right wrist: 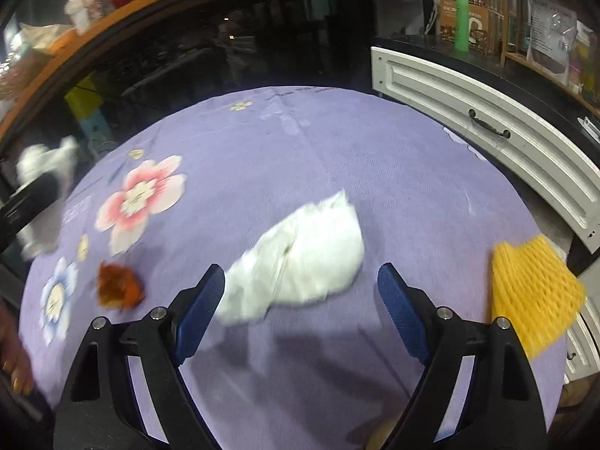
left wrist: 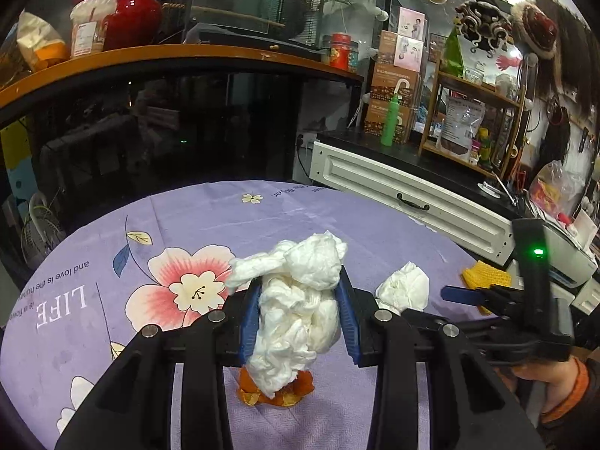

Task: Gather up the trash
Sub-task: 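Close the left tool on the crumpled white tissue while the right tool grasps another tissue, then carry both tissues over the black bin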

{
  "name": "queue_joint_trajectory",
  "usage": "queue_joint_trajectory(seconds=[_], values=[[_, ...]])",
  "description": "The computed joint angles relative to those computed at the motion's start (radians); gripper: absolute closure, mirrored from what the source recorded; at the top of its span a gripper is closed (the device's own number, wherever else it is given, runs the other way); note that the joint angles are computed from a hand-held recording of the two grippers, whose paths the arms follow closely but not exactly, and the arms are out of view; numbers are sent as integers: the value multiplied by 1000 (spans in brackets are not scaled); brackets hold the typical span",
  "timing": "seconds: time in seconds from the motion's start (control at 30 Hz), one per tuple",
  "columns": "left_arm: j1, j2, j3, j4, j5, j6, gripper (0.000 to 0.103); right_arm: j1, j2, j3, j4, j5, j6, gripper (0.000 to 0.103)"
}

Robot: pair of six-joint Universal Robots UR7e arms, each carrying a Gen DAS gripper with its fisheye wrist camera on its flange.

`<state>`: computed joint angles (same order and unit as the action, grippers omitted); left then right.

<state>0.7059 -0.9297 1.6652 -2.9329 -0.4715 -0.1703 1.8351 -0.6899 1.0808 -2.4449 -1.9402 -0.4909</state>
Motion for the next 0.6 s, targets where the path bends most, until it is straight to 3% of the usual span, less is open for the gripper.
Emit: queue_joint_trajectory(seconds=[0.07, 0.2, 0.27, 0.33, 0.43, 0.6], values=[[0, -2, 2, -7, -1, 2, 66, 2, 32, -42, 28, -11, 24, 20], [2, -1, 3, -4, 2, 0, 66, 9, 69, -69, 22, -51, 31, 31], [2, 5, 2, -12, 11, 5, 66, 15, 73, -58, -9, -73, 8, 39], [2, 6, 2, -12, 14, 4, 66, 20, 76, -53, -32, -97, -6, 58], [3, 5, 4, -16, 11, -2, 66, 18, 73, -56, -16, -89, -5, 76], [6, 4, 5, -18, 0, -16, 66, 17, 39, -17, -28, -64, -9, 83]])
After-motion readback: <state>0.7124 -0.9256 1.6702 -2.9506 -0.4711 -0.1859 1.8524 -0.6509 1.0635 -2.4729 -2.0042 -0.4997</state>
